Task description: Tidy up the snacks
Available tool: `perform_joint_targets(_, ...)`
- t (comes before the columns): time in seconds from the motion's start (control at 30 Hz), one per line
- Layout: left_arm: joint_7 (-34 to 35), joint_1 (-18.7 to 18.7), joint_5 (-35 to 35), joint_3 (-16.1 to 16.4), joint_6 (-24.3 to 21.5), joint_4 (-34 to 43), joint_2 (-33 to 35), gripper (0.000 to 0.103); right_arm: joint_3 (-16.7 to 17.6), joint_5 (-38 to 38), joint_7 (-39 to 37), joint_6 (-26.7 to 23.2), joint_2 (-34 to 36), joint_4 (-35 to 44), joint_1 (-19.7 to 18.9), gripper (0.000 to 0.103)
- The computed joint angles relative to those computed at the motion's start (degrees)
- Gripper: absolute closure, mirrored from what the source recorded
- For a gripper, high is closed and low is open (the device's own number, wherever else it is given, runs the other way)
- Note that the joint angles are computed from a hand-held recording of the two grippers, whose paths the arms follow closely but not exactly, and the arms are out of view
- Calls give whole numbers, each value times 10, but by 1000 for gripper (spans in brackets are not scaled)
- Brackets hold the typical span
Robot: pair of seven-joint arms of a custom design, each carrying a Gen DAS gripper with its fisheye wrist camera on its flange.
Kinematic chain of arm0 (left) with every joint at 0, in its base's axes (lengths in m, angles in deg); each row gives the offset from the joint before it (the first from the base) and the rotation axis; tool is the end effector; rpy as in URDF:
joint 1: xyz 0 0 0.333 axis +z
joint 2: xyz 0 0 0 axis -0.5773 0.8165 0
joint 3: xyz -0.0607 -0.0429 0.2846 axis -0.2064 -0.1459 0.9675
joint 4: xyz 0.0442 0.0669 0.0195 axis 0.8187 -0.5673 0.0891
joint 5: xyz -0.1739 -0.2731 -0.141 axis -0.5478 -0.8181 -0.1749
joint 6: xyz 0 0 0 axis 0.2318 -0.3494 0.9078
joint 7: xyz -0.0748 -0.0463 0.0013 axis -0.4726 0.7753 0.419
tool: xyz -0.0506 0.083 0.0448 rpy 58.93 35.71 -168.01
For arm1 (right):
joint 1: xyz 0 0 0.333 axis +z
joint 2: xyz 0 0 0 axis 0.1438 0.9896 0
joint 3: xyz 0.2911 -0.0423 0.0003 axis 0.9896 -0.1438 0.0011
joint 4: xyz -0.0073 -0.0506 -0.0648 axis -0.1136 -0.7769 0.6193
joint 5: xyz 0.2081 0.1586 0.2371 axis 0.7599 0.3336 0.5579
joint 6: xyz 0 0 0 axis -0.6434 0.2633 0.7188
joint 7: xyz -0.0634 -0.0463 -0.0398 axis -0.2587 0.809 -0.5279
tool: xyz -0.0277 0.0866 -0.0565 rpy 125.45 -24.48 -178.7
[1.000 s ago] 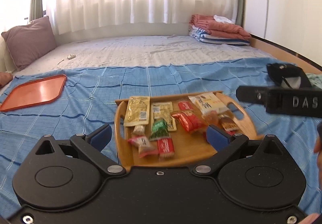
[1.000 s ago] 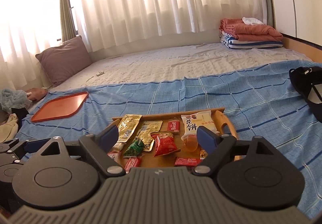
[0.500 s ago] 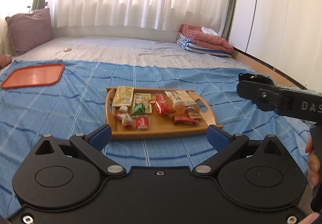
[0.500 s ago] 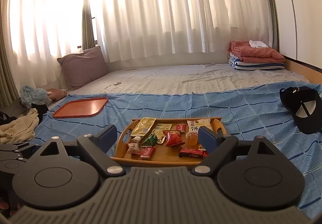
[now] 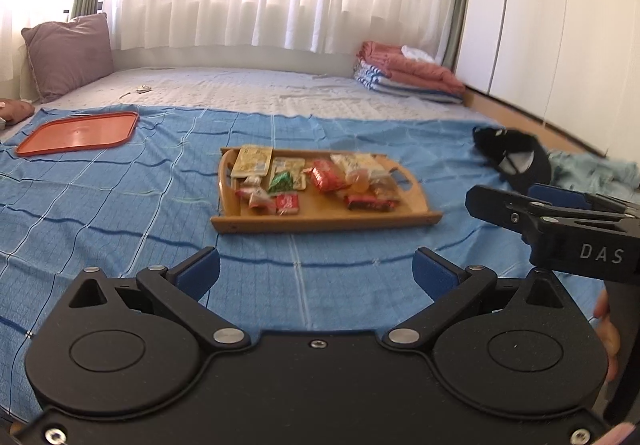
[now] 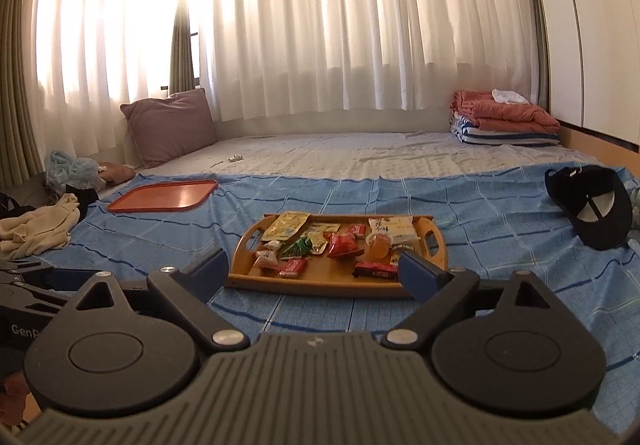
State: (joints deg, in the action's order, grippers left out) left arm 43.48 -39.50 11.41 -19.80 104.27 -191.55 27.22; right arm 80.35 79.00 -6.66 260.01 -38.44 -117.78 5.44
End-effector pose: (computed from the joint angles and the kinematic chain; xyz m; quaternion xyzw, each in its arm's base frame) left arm 0.5998 -0.0968 0.4735 -0.7004 0.5133 -0.3399 0.3611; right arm 0.6945 0.2627 0.4322 -0.7176 0.3896 -0.2242 0.5319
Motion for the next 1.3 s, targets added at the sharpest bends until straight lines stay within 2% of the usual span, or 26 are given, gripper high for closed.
perform_joint_targets(0.07, -29, -8, 36, 5, -7, 2, 11, 0, 2, 2, 2, 0, 7, -11, -5, 7)
perform_joint_targets(0.23, -67, -15, 75, 8, -25, 20, 58, 0, -65, -2, 37, 17, 21, -6, 34, 7)
perform_joint_targets(0.4, -59, -19, 44, 17, -32, 37, 100, 0, -129, -20, 85, 26, 43, 15, 72, 7)
perform_joint_targets(0.53, -79, -34, 59, 35, -43, 50, 124, 0, -183, -29, 124, 20, 66, 48, 105, 6)
perform_joint_targets(0.7, -82, -34, 53, 40, -36, 61, 148, 0, -242, -40, 154, 4, 102, 98, 145, 6)
perform_joint_targets(0.87, -44, -37, -3, 47, -34, 68, 169, 0, -261, -48, 162, -13, 120, 113, 157, 4)
perform_joint_targets(0.97, -59, -57, 21, 69, -37, 74, 176, 0, -269, -45, 167, -30, 133, 133, 164, 3)
perform_joint_targets(1.1, -66, -61, 30, 73, -36, 84, 185, 0, -278, -47, 163, -25, 144, 144, 172, 0)
perform_joint_targets(1.3, -49, -61, 16, 71, -43, 94, 193, 0, -292, -41, 162, -65, 152, 174, 181, 0)
